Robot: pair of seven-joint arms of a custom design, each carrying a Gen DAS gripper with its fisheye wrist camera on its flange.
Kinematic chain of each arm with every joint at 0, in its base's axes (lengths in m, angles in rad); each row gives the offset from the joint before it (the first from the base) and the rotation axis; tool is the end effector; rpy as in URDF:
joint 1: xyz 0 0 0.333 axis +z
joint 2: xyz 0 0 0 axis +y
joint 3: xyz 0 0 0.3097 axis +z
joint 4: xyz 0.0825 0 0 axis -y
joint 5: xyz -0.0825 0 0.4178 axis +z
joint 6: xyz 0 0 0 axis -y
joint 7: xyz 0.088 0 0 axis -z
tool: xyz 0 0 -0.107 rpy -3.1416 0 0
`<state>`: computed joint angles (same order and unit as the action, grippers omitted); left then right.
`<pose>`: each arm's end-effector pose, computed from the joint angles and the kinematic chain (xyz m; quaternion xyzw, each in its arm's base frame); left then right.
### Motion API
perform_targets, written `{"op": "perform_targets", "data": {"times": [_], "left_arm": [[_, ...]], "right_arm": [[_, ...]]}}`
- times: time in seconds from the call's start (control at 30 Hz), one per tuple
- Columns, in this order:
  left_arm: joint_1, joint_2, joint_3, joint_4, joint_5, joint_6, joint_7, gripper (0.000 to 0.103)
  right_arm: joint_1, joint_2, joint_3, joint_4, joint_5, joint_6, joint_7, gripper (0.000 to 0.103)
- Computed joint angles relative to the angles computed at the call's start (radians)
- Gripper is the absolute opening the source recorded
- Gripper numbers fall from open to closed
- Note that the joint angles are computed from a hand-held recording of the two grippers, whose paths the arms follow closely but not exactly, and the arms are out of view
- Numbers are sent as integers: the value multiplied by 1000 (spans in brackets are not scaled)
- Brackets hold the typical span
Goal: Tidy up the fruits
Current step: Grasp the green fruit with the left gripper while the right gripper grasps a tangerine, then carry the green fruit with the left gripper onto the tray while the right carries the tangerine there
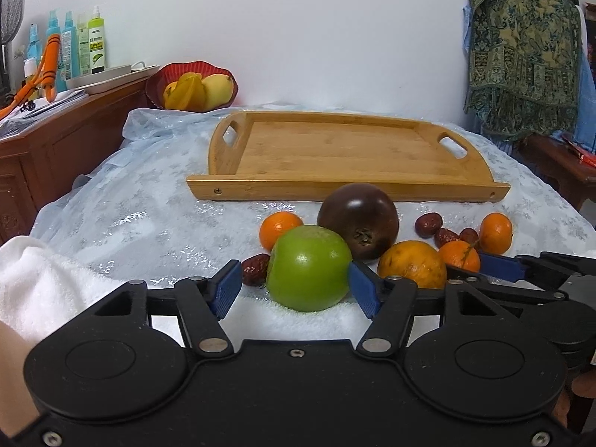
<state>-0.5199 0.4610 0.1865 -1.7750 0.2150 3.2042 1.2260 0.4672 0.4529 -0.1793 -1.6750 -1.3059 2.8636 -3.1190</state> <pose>0.6741 -0.2749 0.3940 -0.5339 0.7040 -0.3840 0.2680 0.6727 0.2714 0.3699 -0.5923 0.6483 -0.3466 0.3299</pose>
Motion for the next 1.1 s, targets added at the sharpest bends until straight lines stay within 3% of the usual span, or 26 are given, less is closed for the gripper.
{"op": "perform_targets", "data": {"times": [0.13,0.23,0.3,0.43,0.5,0.63,0.8,0.93,1.1], "left_arm": [[83,20,-96,28,-17,-18,30,65],[174,40,-204,61,-42,-74,69,65],[205,56,-240,77,-58,-93,77,65],[201,72,-236,87,-58,-83,72,64],[212,71,-251,83,-62,-70,79,57],[164,60,-197,67,-57,-53,51,54],[117,28,-136,28,-47,-14,19,54],[153,8,-167,21,-49,33,55,54],[183,66,-187,144,-84,37,118,48]], "right_arm": [[-9,22,6,23,56,3,-55,47],[1,32,-7,32,74,5,-68,46],[11,35,-17,35,75,2,-72,46],[24,37,-26,38,72,-10,-85,46],[29,37,-30,38,68,-16,-80,44],[40,30,-41,33,25,-14,-19,43],[56,5,-46,24,-139,-41,121,43],[21,0,-19,46,-219,-44,201,43],[-45,62,12,156,-191,-19,150,43]]}}
